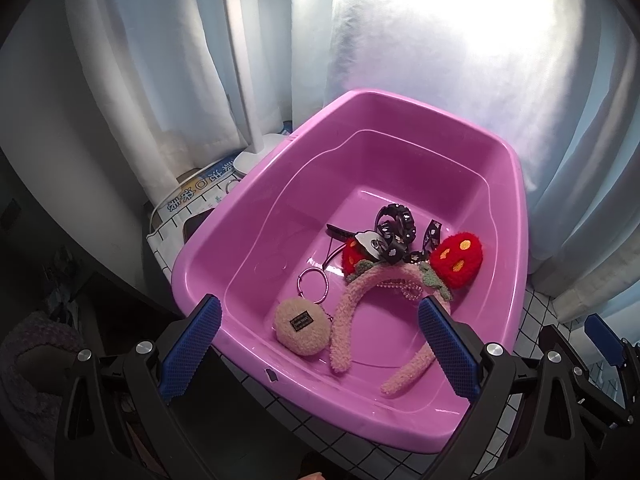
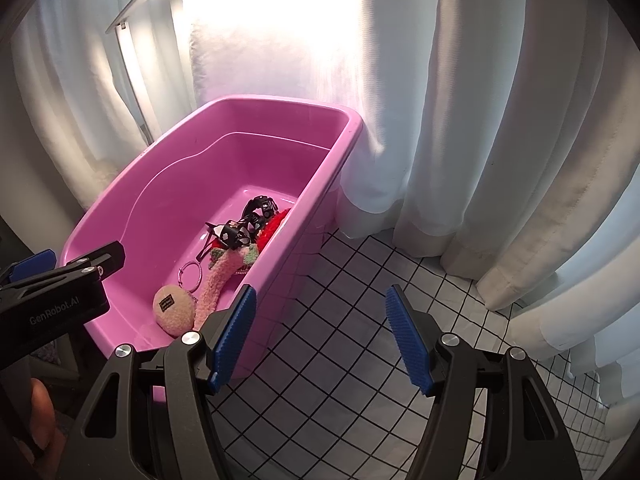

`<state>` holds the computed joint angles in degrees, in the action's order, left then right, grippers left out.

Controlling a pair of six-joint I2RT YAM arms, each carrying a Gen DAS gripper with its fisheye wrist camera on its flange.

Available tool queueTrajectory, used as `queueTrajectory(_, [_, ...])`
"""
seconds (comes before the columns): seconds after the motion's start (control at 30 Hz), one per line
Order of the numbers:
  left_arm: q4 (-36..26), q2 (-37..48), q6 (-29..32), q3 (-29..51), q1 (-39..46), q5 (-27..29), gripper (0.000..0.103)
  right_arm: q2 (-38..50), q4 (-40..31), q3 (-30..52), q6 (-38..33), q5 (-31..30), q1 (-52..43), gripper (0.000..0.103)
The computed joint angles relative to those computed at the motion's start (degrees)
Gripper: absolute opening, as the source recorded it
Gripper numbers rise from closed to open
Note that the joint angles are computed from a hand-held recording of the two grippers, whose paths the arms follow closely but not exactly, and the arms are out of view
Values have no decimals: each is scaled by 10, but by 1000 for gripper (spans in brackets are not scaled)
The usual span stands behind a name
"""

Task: Organize jewelry

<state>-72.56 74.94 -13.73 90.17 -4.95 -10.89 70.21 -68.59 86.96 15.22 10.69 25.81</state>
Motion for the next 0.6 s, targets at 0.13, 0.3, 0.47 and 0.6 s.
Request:
queueTrajectory(0.13, [-1, 0, -1, 0, -1, -2, 97, 0, 0, 0, 1, 0, 0, 64])
queueTrajectory(0.3, [-1, 0, -2, 0, -2, -2, 97, 1, 0, 0, 2, 1, 1, 64])
queueTrajectory(0.47, [-3, 0, 2, 1, 5, 2, 97, 2, 0, 1, 3, 3, 2, 64])
queueTrajectory(0.6, [-4, 0, 3, 3, 6, 3, 97, 2, -1, 2, 4, 3, 2, 64])
